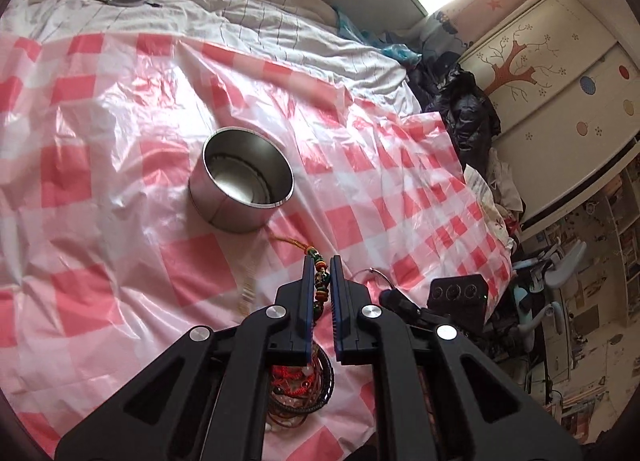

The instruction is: Organize jewelry

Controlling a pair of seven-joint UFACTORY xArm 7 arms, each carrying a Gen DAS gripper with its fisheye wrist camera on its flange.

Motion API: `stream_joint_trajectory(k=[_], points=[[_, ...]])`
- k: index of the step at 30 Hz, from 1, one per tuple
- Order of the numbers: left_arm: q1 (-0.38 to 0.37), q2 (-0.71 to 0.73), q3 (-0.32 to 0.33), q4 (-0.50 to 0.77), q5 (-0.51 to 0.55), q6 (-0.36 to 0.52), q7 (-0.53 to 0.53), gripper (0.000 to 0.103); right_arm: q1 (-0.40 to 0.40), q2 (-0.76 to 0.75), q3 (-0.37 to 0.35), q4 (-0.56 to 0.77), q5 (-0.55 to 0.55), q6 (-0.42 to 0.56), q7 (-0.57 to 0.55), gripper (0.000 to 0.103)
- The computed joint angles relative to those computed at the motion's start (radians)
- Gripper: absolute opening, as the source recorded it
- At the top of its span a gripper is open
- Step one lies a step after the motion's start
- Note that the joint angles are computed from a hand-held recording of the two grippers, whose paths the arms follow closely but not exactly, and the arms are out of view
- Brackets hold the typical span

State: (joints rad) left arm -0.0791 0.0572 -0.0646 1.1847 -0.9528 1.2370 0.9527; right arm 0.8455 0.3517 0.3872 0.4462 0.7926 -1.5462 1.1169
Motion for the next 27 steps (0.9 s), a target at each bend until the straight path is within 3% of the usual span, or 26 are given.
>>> stream_joint_trajectory(k=[6, 12, 14, 17, 19, 20, 22, 24, 27], points=[[-0.008, 0.057, -0.023, 0.110, -0.067, -0.015, -0.021, 0.007, -0.060, -0.187, -0.035, -0.007, -0.063, 0.184, -0.145, 0.005], [-0.034, 0.178, -0.075, 0.219, -0.148, -0.099, -0.057, 0.007, -0.152, -0.295, -0.079, 0.019, -0.183, 0.355, -0.222, 0.005], [-0.055, 0.234, -0.092, 0.254, -0.117, -0.155, -0.107, 0.007, -0.185, -0.296, -0.094, 0.030, -0.235, 0.383, -0.210, 0.005], [-0.123, 0.329, -0.090, 0.307, 0.086, -0.285, -0.274, 0.008, -0.235, -0.282, -0.117, 0.060, -0.311, 0.436, -0.191, 0.005], [-0.140, 0.337, -0.084, 0.290, 0.176, -0.360, -0.336, 0.015, -0.267, -0.275, -0.132, 0.085, -0.359, 0.487, -0.188, 0.005], [-0.129, 0.326, -0.090, 0.266, 0.178, -0.392, -0.334, 0.025, -0.280, -0.275, -0.138, 0.100, -0.376, 0.523, -0.198, 0.005], [-0.076, 0.281, -0.124, 0.203, 0.110, -0.448, -0.265, 0.034, -0.304, -0.271, -0.150, 0.145, -0.399, 0.617, -0.236, 0.005], [-0.052, 0.213, -0.133, 0.123, 0.061, -0.543, -0.215, 0.056, -0.309, -0.269, -0.155, 0.203, -0.356, 0.753, -0.333, 0.005], [-0.006, 0.137, -0.130, 0.042, -0.082, -0.574, -0.102, 0.063, -0.295, -0.230, -0.172, 0.322, -0.234, 0.981, -0.515, 0.005]])
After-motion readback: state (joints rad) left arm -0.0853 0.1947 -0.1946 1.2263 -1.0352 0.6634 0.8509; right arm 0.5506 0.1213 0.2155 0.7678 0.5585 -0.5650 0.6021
